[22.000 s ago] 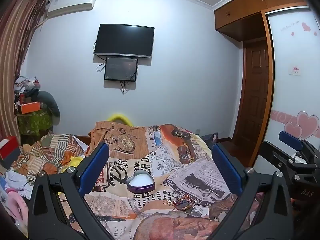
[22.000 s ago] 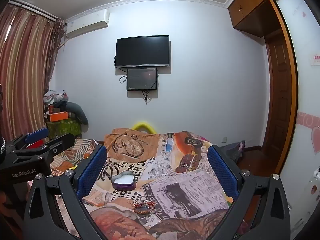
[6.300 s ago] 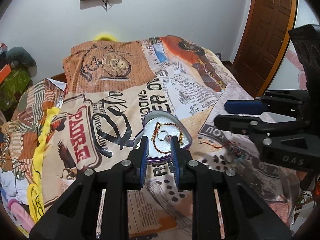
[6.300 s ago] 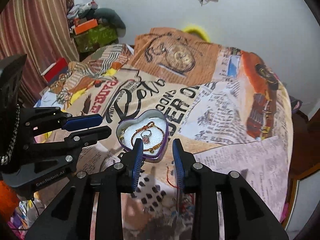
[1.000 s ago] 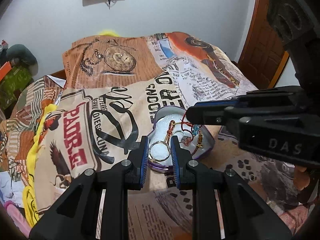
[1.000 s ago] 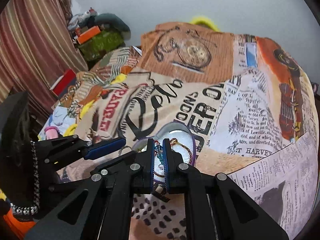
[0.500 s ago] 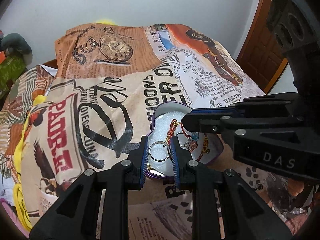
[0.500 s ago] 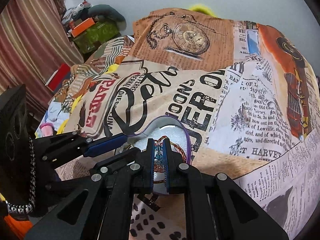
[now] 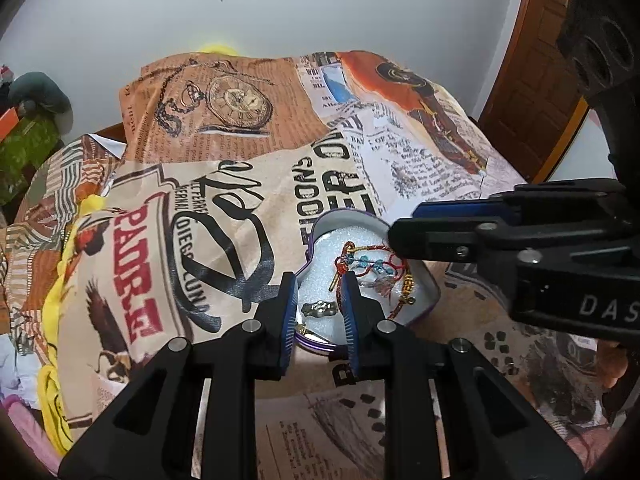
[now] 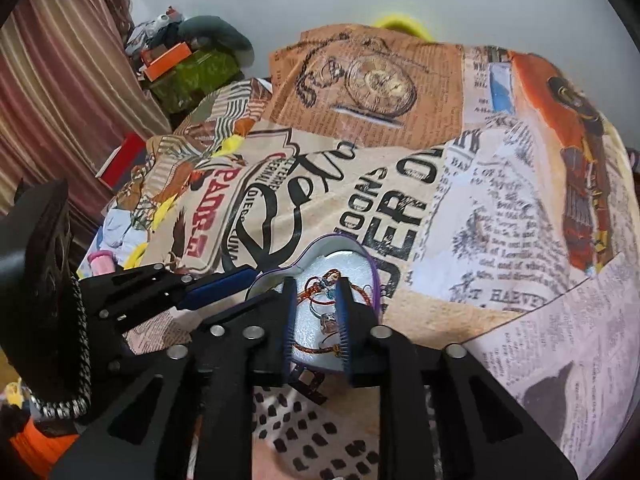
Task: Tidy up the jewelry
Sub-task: 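Carry the ring and bracelet over the heart tin and open both tools, then grasp the small silver charm on the spread with the left tool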
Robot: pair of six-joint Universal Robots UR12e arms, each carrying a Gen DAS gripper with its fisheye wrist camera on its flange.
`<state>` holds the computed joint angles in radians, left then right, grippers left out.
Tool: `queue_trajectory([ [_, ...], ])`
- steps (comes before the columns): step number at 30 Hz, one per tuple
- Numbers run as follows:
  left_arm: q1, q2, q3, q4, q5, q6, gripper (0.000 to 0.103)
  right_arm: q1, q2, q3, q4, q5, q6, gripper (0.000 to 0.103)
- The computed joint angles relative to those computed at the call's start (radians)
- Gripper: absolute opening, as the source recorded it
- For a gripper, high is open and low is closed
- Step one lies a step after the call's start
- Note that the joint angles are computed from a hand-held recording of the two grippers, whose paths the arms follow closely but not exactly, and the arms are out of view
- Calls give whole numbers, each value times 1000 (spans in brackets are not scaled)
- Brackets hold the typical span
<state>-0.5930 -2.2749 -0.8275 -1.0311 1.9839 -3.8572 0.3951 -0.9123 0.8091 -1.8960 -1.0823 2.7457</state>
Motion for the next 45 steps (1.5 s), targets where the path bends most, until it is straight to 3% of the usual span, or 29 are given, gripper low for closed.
queue_trajectory([
  [12, -36, -7, 67, -21, 50, 36, 23, -22, -103, 137, -169, -30, -25, 21],
  [19, -59, -37, 131, -37, 60, 60, 34, -44, -153, 218, -244, -52, -25, 35],
  [26, -61, -63, 162, -44, -42, 48, 35, -72, -184, 275, -247, -70, -14, 35],
  [32, -68, -109, 221, -103, -111, 66, 35, -93, -203, 318, -232, -70, -11, 35],
  [38, -76, -129, 230, -88, -144, 106, 35, -104, -223, 365, -242, -82, -18, 35],
  [45, -80, -137, 220, -69, -133, 124, 24, -104, -229, 390, -251, -96, -33, 35],
])
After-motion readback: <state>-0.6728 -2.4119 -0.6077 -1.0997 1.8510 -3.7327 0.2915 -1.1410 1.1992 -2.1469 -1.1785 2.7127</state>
